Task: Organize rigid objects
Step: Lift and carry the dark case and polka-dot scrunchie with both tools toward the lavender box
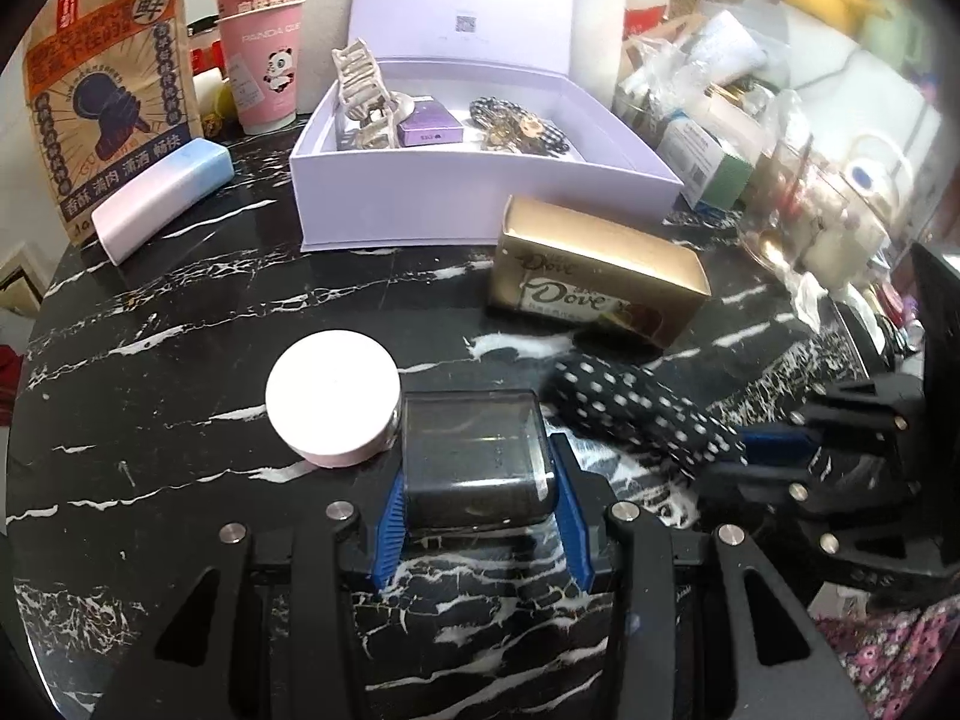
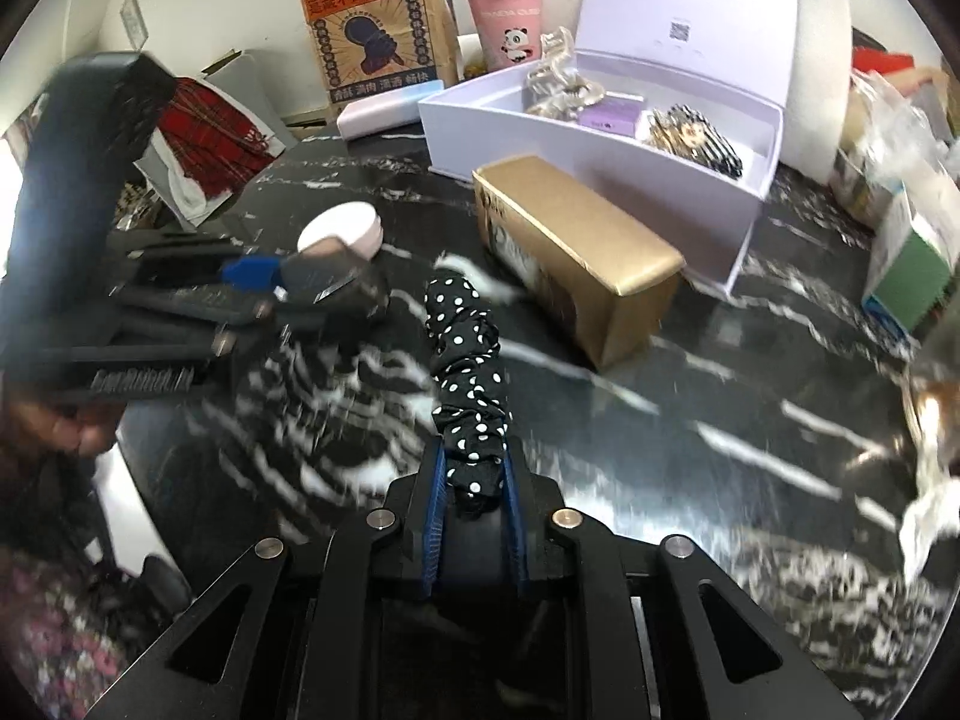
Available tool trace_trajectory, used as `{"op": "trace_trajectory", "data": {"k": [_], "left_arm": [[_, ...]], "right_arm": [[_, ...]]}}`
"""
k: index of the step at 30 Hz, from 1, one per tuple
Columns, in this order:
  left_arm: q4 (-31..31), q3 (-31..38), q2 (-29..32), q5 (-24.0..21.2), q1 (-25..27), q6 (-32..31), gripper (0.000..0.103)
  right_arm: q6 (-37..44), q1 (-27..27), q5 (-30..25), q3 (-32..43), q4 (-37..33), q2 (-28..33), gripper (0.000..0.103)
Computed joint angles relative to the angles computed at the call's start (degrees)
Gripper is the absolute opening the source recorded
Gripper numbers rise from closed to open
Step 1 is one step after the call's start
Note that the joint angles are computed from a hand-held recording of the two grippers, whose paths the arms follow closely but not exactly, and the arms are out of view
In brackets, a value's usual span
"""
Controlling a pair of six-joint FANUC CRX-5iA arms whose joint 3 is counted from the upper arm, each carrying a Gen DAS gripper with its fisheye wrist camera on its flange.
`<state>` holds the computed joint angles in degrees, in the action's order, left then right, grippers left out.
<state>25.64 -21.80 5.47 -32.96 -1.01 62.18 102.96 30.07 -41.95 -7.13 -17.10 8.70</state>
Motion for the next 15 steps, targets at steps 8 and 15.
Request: {"op": "trace_trajectory", "data": {"k": [8, 15], "left_arm": [[-7.99, 2.51, 0.82, 0.54, -1.33, 6.16, 0.042], [-7.55, 2.41, 1.02, 0.56, -1.20, 7.04, 0.042]], "right_arm": [[-2.16, 1.34, 3.12, -0.30, 3.08, 0.82, 0.037], [-2.98, 2.19, 4.52, 0.98, 4.61, 2.61, 0.037]]}}
